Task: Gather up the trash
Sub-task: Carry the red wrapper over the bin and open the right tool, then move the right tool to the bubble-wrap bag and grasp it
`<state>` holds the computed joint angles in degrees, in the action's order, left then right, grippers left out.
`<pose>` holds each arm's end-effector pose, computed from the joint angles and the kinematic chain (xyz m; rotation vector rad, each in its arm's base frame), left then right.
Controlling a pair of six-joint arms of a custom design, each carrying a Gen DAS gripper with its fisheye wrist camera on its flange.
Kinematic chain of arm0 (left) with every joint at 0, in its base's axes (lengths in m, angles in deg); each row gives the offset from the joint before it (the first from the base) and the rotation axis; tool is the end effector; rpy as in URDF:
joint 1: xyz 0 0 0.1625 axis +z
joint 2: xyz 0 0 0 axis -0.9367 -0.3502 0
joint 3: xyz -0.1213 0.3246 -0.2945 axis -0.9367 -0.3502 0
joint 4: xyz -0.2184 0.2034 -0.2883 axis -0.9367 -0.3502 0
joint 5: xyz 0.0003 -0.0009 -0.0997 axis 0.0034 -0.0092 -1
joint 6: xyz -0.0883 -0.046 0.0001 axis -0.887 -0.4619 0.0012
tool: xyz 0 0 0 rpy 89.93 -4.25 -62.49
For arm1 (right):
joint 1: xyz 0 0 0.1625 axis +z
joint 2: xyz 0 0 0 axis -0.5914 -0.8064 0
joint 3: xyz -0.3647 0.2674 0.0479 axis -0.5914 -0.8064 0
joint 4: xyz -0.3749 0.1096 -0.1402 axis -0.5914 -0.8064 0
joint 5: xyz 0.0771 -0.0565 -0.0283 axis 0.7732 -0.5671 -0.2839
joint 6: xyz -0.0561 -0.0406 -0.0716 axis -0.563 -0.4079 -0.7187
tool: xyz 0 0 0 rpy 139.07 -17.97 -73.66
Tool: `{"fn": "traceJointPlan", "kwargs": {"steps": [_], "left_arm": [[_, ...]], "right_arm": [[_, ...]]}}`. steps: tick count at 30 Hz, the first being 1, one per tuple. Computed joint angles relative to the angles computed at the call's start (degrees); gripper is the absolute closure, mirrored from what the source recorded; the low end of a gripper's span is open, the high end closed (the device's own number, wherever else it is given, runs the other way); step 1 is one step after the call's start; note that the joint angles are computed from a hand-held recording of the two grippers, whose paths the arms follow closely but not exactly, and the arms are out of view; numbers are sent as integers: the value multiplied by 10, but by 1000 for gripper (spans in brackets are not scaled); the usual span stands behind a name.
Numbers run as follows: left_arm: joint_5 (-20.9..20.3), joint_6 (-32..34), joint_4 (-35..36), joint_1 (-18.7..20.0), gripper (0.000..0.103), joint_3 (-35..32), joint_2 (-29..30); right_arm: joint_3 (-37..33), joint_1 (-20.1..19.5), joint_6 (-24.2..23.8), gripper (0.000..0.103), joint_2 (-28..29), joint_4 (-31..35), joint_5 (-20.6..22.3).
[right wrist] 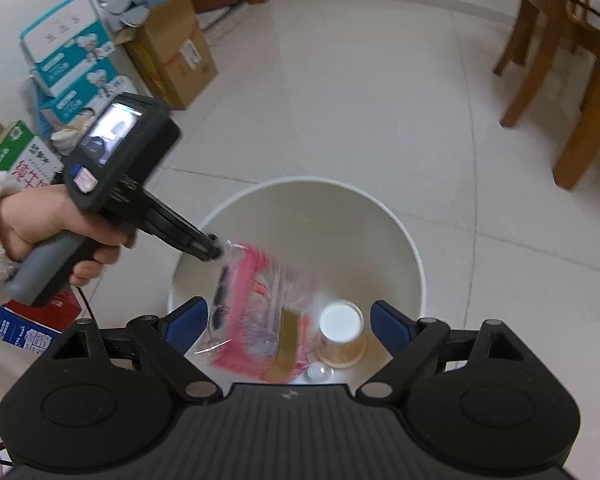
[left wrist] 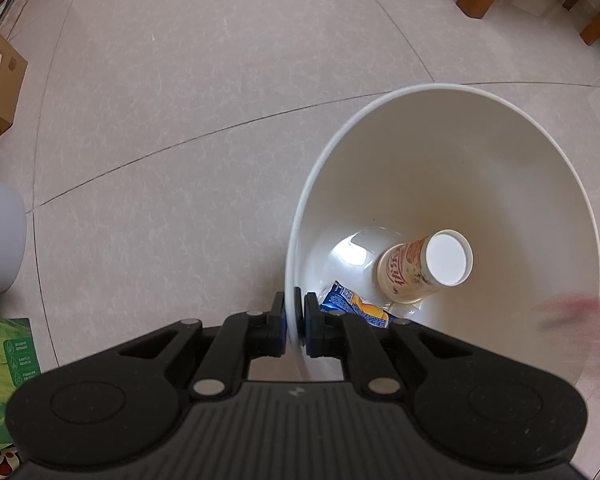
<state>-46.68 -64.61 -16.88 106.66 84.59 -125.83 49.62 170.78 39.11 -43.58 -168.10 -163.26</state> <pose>-0.2567 -0.4358 0.4539 0.0574 2.3333 -0.2688 0.5859 -0.4649 0.2379 1.0498 -2.5158 0.1920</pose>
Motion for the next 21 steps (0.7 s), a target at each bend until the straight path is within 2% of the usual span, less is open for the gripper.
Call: {"fn": "traceJointPlan", "kwargs": {"steps": [3,13,19,21], "left_arm": [[0,1,-2,0,96,2,-2],[0,-1,0,-1,96,3,0],[-1,0,-2,0,96,2,1],[-1,0,-3,0,96,2,1]], "right_arm": [[8,-1,-1,8,-10,-10,-11],[61,-14,35,8,-51,-41,-37],[139,-11,45,7,-96,-100,-98],[184,-11,56,2,-123,-129,-129]]}}
